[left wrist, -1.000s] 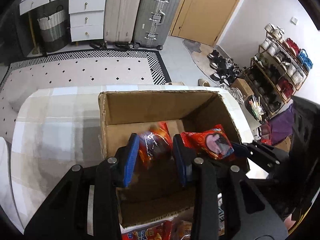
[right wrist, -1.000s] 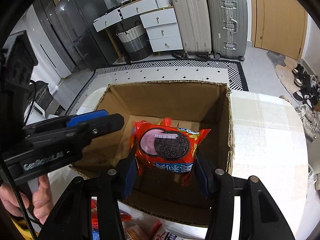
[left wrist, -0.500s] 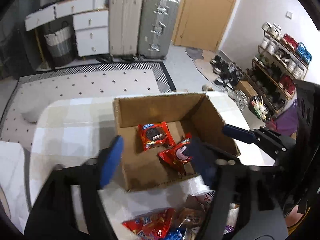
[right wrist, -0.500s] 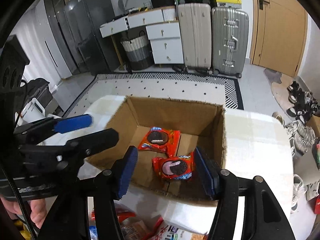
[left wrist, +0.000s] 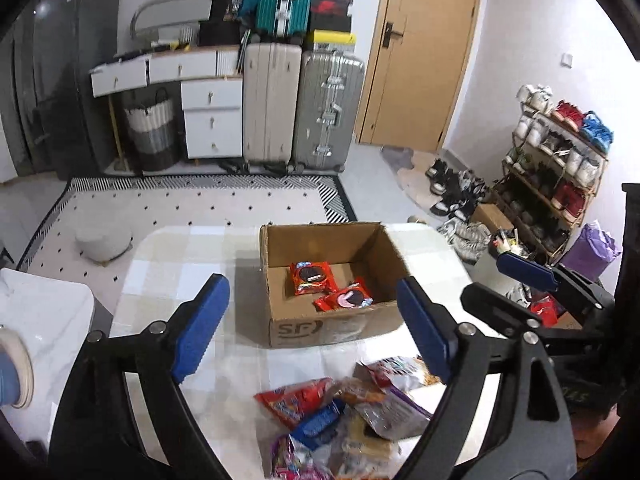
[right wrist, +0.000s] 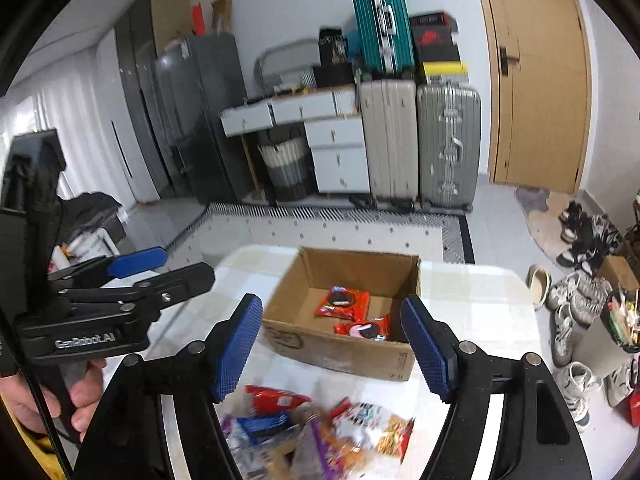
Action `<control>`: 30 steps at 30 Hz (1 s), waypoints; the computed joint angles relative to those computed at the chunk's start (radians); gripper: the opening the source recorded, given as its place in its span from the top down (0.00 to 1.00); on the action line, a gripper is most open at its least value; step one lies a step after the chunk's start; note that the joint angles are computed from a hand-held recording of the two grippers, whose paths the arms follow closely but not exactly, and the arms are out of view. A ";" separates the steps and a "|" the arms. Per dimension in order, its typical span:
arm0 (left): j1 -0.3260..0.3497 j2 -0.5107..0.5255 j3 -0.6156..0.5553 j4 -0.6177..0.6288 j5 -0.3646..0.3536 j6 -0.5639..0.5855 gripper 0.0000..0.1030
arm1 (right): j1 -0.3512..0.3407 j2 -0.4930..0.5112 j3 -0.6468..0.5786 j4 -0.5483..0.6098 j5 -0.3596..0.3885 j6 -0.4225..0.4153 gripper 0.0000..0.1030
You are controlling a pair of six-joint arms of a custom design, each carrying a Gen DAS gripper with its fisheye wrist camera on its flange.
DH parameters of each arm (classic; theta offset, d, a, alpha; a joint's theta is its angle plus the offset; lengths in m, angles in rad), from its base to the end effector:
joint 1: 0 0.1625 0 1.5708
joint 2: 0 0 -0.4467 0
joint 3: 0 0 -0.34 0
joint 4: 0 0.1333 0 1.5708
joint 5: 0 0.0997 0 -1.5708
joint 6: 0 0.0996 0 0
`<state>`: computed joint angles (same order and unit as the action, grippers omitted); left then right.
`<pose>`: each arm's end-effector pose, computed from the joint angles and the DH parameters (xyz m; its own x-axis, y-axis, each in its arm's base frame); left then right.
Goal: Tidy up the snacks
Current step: 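Withdraw both tools from the box back toward the snack pile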
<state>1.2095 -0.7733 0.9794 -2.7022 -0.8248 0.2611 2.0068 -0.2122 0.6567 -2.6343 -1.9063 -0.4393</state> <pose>-0.0846 -0.7921 0.4406 -0.7940 -0.0939 -0.6007 0.4323 0.6076 -0.6663 0.4625 -0.7547 0.0916 -0.7014 -0.5182 0.4895 -0.7096 0.5722 -0.4111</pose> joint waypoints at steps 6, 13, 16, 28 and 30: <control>-0.089 -0.186 0.352 -0.230 0.036 0.012 0.01 | 0.046 -0.206 0.427 -0.330 0.045 -0.029 0.16; -0.195 -0.358 0.678 -0.453 0.106 0.033 0.01 | 0.095 -0.347 0.758 -0.631 0.068 -0.052 0.02; -0.246 -0.421 0.808 -0.534 0.156 0.033 0.01 | 0.108 -0.391 0.870 -0.726 0.084 -0.040 0.01; -0.387 -0.582 1.278 -0.900 0.311 0.059 0.01 | 0.117 -0.425 1.190 -1.103 0.073 -0.081 0.01; -0.383 -0.579 1.334 -0.944 0.319 0.067 0.01 | 0.096 -0.420 1.207 -1.112 0.085 -0.064 0.01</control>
<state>0.8265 -1.3519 2.3136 -3.6467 -0.5059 0.3281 2.1024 -0.6322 1.8636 -3.7466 -1.8210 -0.5029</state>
